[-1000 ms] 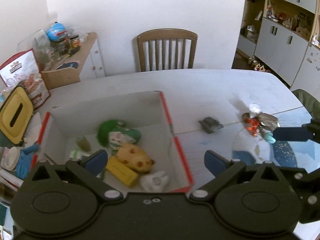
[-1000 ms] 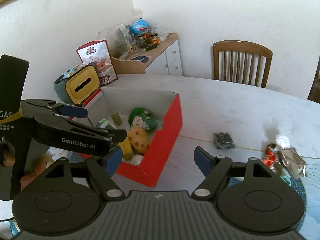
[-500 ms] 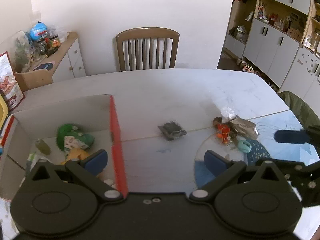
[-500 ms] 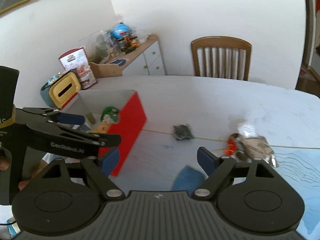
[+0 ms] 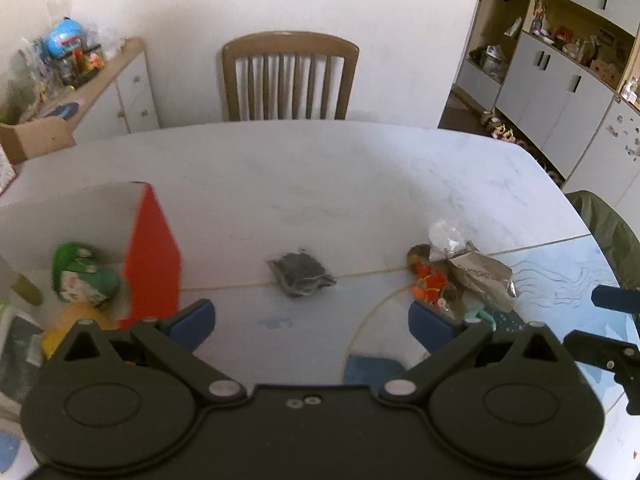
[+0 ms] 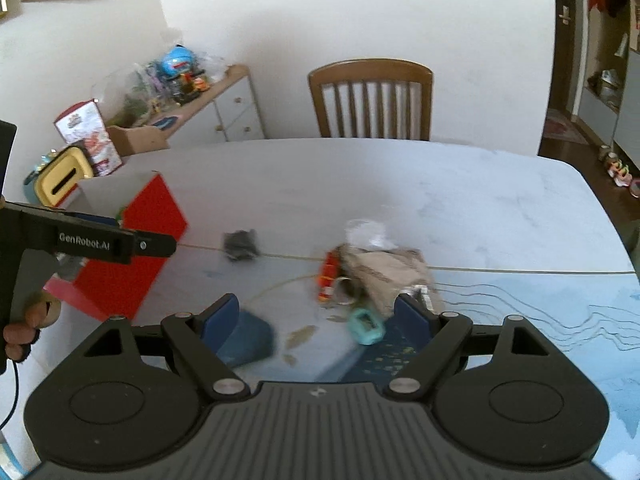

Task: Organize objects
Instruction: 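Move both tools back over the remaining items on the table, then grasp the dark bag with the left tool while the right tool grasps the silver snack bag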

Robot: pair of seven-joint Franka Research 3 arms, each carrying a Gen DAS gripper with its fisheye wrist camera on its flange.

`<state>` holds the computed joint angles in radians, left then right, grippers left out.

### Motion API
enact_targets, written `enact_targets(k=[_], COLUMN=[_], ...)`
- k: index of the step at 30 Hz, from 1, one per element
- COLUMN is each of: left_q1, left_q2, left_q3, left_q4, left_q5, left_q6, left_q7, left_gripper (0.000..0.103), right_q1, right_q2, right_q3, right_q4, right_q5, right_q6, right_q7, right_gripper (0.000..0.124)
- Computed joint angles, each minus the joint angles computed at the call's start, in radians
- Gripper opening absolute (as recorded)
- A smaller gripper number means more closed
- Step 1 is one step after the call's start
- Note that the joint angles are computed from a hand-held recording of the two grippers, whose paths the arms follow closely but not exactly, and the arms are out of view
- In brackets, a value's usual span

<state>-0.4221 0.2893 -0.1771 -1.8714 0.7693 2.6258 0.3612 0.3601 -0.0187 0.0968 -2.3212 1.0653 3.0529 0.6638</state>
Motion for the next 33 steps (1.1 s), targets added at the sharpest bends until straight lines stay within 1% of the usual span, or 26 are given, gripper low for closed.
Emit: enact_targets(k=[3, 7, 14, 17, 20, 25, 29, 30, 31, 33], left_q1=[-0.009, -0.037, -0.069, -0.074, -0.075, -0.077, -0.070, -0.069, -0.068, -0.062], left_q2=[0.053, 0.123, 0.234, 0.275, 0.301, 0.335, 0.351, 0.355, 0.358, 0.359], left_q3=[-0.001, 0.018, 0.052, 0.059, 0.066, 0.077, 0.078, 0.079, 0.079, 0.078], left_q4=[0.058, 0.142, 0.278, 0.325, 0.351, 0.387, 0.399, 0.402, 0.401, 0.395], left_q5=[-0.014, -0.007, -0.012, -0.028, -0.049, -0.071, -0.093, -0.097, -0.102, -0.116], left_q6=[-0.032, -0.086, -0.156, -0.182, -0.193, -0.206, -0.198, -0.198, -0.194, -0.184], left_q7=[0.017, 0.028, 0.047, 0.061, 0.065, 0.070, 0.078, 0.080, 0.081, 0.080], left_gripper=[0.103, 0.103, 0.102, 0.102, 0.102, 0.102, 0.100, 0.099, 0.098, 0.093], right_q1=[-0.018, -0.056, -0.120, -0.138, -0.156, -0.178, -0.188, -0.200, -0.212, -0.210], right_q2=[0.028, 0.076, 0.188, 0.240, 0.293, 0.358, 0.408, 0.421, 0.428, 0.449], right_q3=[-0.011, -0.013, 0.014, 0.024, 0.035, 0.052, 0.053, 0.063, 0.074, 0.069], right_q4=[0.022, 0.063, 0.173, 0.215, 0.260, 0.311, 0.355, 0.368, 0.375, 0.395], right_q5=[-0.001, -0.026, -0.079, -0.131, -0.181, -0.250, -0.309, -0.309, -0.307, -0.336], right_q6=[-0.016, -0.041, -0.067, -0.081, -0.103, -0.117, -0.128, -0.134, -0.142, -0.153], right_q7=[-0.016, -0.014, 0.028, 0.061, 0.103, 0.160, 0.216, 0.216, 0.213, 0.232], right_gripper=[0.085, 0.085, 0.085, 0.085, 0.085, 0.085, 0.085, 0.085, 0.085, 0.085])
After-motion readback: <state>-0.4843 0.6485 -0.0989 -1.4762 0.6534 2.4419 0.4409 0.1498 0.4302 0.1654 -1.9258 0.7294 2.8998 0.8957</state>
